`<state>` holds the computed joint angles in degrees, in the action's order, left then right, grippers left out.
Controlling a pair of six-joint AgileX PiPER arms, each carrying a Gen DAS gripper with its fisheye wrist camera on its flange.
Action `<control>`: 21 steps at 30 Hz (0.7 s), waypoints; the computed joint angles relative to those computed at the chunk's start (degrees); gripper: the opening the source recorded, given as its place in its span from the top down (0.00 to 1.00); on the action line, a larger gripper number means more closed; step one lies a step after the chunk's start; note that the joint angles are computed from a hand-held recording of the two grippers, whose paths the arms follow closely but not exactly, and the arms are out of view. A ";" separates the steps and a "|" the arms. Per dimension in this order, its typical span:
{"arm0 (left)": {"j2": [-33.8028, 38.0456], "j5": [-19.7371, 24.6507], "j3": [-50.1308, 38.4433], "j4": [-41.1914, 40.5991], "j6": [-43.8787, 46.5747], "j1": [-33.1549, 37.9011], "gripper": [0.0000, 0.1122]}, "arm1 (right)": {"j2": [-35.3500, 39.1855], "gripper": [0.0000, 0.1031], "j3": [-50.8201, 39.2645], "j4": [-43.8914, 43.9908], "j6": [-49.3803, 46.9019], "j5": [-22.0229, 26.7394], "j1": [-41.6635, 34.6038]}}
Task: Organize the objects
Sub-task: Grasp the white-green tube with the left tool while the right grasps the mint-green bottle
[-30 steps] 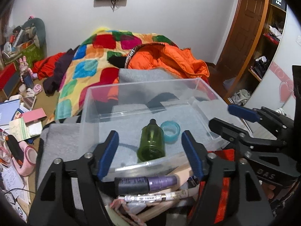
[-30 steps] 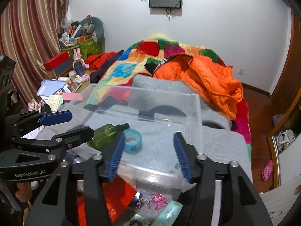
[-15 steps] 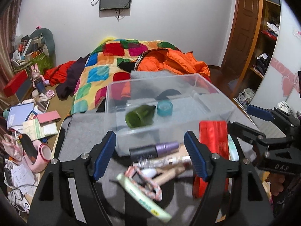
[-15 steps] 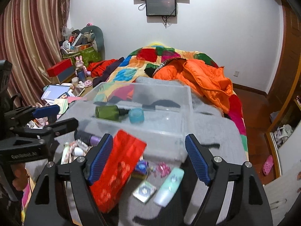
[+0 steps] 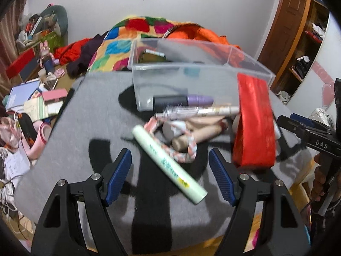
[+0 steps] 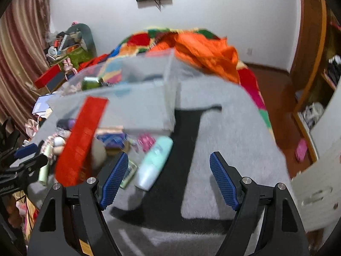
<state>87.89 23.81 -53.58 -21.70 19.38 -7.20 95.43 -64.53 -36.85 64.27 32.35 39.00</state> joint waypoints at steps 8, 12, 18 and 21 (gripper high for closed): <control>-1.64 -5.27 5.23 9.57 -8.11 0.29 0.34 | 2.70 0.27 -0.48 -3.54 3.16 0.71 0.92; -2.65 -5.10 6.03 10.45 -7.74 2.85 0.35 | 2.05 0.35 1.15 -3.39 3.48 -0.80 0.02; -0.35 -5.03 3.84 9.30 -6.97 3.21 0.47 | 2.15 0.44 0.88 -2.09 2.45 -1.72 -0.38; 1.40 -6.94 2.70 14.56 -12.56 1.33 0.53 | 3.30 0.47 -0.33 -2.20 2.03 -1.16 0.10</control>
<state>89.28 16.87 -50.89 -7.15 6.82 -5.87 98.73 -64.86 -39.05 66.30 31.20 39.10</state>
